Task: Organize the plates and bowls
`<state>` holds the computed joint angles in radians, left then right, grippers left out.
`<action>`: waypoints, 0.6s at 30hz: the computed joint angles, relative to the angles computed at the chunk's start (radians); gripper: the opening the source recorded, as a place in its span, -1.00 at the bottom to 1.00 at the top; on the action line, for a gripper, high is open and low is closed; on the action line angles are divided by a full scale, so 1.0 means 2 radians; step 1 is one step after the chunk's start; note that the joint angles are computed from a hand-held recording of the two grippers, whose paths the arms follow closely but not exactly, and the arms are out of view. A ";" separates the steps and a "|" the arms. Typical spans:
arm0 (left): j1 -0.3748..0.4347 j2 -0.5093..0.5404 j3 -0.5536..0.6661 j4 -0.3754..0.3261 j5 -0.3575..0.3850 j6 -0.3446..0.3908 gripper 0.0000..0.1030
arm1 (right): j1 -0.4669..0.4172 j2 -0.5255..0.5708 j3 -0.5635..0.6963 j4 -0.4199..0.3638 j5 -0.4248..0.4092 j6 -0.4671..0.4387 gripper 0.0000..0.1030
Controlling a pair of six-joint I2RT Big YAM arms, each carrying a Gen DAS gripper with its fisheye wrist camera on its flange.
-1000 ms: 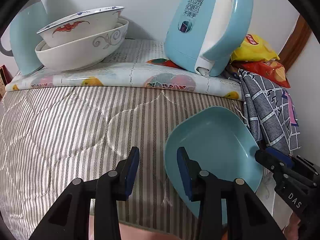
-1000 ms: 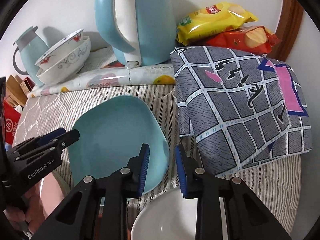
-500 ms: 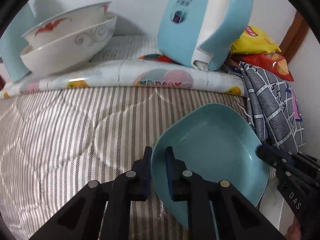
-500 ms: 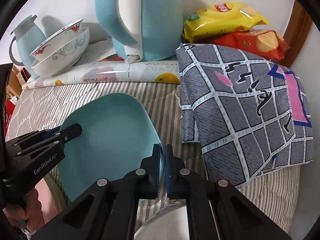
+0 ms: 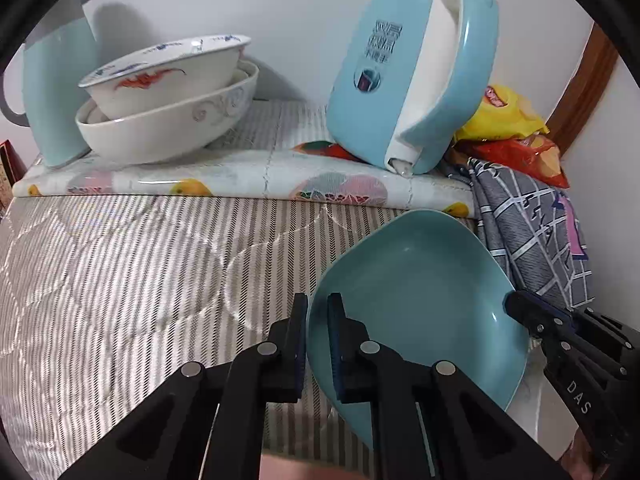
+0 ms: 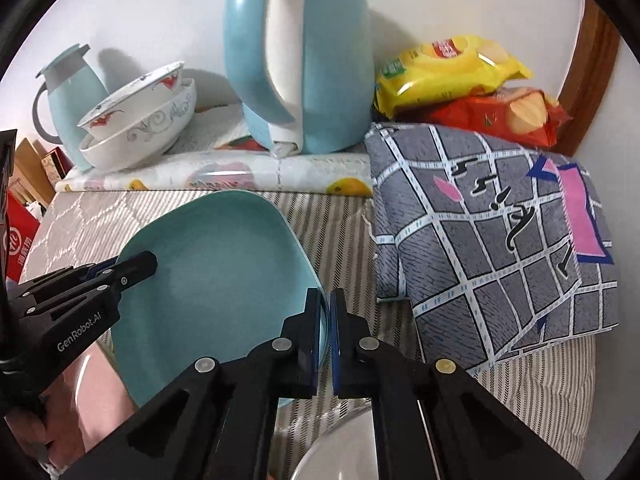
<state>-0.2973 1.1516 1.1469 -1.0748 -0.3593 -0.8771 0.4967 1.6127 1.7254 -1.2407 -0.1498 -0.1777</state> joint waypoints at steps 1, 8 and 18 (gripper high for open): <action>-0.002 -0.003 0.000 -0.002 -0.001 -0.002 -0.81 | -0.001 -0.002 0.001 -0.003 -0.003 0.001 -0.91; -0.020 -0.029 0.002 -0.025 -0.018 -0.020 -0.82 | 0.001 -0.028 -0.008 -0.004 -0.008 0.007 -0.90; -0.050 -0.065 -0.006 -0.061 -0.041 -0.058 -0.83 | 0.008 -0.063 -0.028 -0.007 -0.019 0.014 -0.90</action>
<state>-0.3974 1.0220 1.1341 -1.1966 -0.4418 -0.9928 0.5136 1.4871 1.6697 -1.2544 -0.1875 -0.1501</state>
